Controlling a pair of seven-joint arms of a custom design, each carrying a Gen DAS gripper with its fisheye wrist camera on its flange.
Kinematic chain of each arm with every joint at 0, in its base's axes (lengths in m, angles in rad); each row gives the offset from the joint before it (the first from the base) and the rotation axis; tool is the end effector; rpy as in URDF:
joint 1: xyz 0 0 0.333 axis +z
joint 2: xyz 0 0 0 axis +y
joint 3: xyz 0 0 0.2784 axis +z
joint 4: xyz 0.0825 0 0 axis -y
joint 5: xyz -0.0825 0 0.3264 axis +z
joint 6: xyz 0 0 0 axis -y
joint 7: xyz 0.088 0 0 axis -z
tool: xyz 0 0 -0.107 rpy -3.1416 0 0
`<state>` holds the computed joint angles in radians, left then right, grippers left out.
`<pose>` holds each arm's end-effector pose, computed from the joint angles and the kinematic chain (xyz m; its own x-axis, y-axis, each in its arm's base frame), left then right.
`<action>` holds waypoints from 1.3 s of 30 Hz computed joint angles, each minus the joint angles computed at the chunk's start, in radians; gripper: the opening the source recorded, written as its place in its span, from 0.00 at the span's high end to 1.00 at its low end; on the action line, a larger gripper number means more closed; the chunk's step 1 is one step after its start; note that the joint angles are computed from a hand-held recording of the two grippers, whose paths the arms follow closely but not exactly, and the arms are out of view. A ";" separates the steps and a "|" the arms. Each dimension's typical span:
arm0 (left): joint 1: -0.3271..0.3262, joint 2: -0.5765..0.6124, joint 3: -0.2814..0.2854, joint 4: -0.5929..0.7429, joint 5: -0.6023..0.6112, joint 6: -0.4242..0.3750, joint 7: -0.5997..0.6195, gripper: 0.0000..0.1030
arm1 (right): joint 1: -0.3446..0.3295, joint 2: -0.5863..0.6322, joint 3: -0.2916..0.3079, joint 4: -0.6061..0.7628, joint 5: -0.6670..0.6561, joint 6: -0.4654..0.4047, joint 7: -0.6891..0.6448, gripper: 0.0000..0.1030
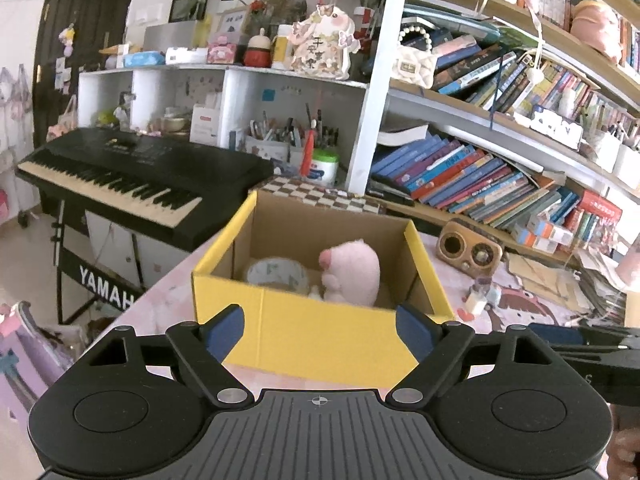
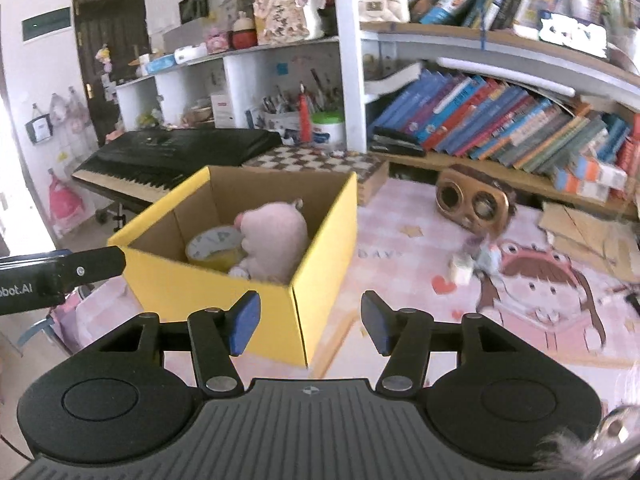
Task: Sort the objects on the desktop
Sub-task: 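Move left tool toward white charger plug while right tool approaches grey toy car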
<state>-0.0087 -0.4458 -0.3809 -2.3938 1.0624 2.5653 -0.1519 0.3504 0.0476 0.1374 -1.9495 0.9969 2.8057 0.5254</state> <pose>0.3828 -0.1884 0.5160 0.4231 -0.8896 0.1719 -0.3859 -0.3486 -0.8542 0.5106 0.2240 0.5172 0.6862 -0.7200 -0.1038 -0.4608 -0.3198 -0.8279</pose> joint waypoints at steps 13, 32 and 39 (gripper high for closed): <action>-0.059 -0.105 -0.045 -0.105 -0.118 -0.016 0.066 0.17 | 0.094 -0.208 -0.050 -0.290 0.059 0.105 -0.039 0.45; -0.088 -0.153 -0.092 -0.158 -0.238 0.007 0.154 0.17 | 0.229 -0.359 -0.128 -0.491 -0.033 0.204 0.053 0.40; -0.066 -0.113 -0.104 -0.142 -0.238 0.065 0.177 0.17 | 0.230 -0.380 -0.151 -0.538 -0.176 0.225 0.195 0.40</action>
<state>-0.0746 -0.5591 -0.4845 -2.5354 0.8240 2.6305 0.0248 0.5805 -0.3328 -0.0134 -2.4872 0.8207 3.0308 0.7201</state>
